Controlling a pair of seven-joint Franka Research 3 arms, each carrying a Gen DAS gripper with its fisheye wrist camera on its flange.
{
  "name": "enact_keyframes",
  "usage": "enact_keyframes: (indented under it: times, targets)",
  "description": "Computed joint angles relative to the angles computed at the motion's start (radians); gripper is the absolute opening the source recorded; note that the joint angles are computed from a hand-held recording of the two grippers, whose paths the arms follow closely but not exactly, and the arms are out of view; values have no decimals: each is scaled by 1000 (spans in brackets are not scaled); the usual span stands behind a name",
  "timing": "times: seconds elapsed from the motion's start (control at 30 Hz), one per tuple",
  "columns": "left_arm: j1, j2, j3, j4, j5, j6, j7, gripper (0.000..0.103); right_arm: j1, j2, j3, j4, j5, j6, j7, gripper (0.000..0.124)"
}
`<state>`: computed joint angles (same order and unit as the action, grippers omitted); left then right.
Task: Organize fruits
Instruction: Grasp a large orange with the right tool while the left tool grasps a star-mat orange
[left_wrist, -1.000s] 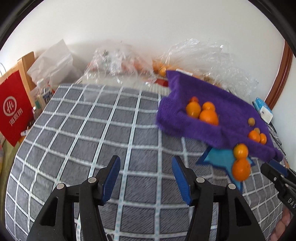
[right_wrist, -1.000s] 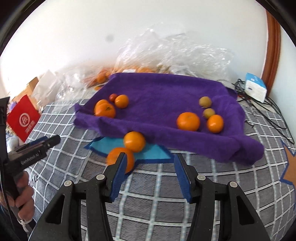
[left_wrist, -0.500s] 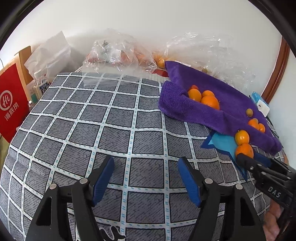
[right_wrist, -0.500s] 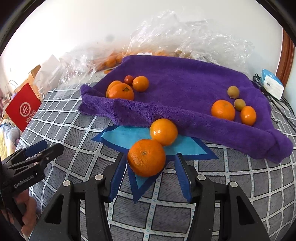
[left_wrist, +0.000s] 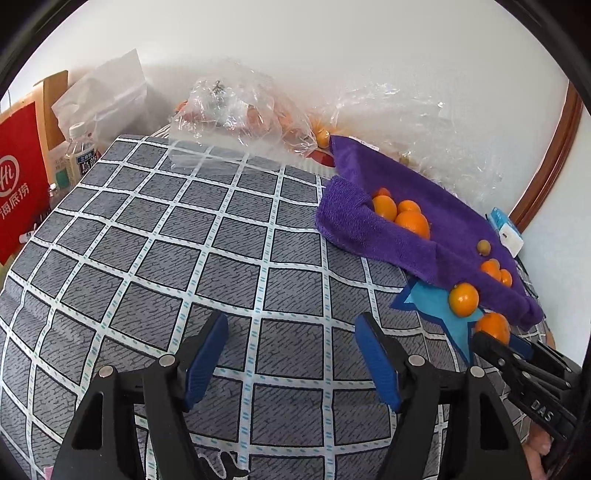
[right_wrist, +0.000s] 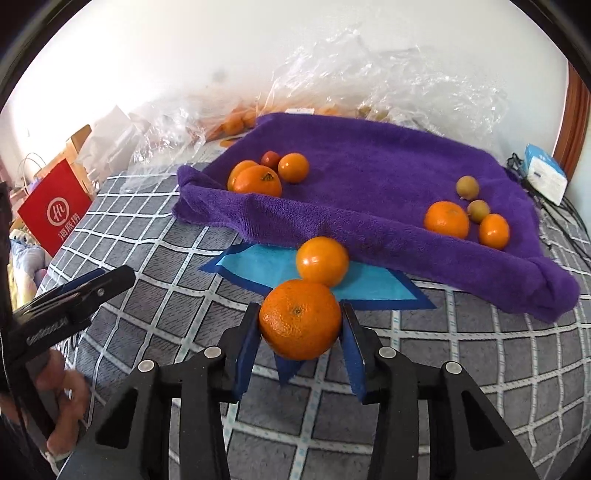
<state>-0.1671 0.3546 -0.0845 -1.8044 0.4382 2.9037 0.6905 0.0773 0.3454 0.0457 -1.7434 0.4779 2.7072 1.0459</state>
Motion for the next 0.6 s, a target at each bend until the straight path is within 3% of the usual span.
enact_keyframes:
  times: [0.1, 0.33, 0.47, 0.6]
  targets:
    - [-1, -2, 1, -4, 0, 13, -2, 68, -19, -47, 11, -59, 43, 39, -51, 42]
    - [-23, -18, 19, -18, 56, 45, 7, 68, -13, -125, -38, -178, 7, 117, -14, 42]
    - [-50, -20, 35, 2, 113, 8, 1, 68, -37, -162, -49, -230, 21, 142, -14, 42]
    - [31, -13, -95, 14, -46, -1, 178, 70, -54, -169, -64, -254, 21, 174, 3, 42]
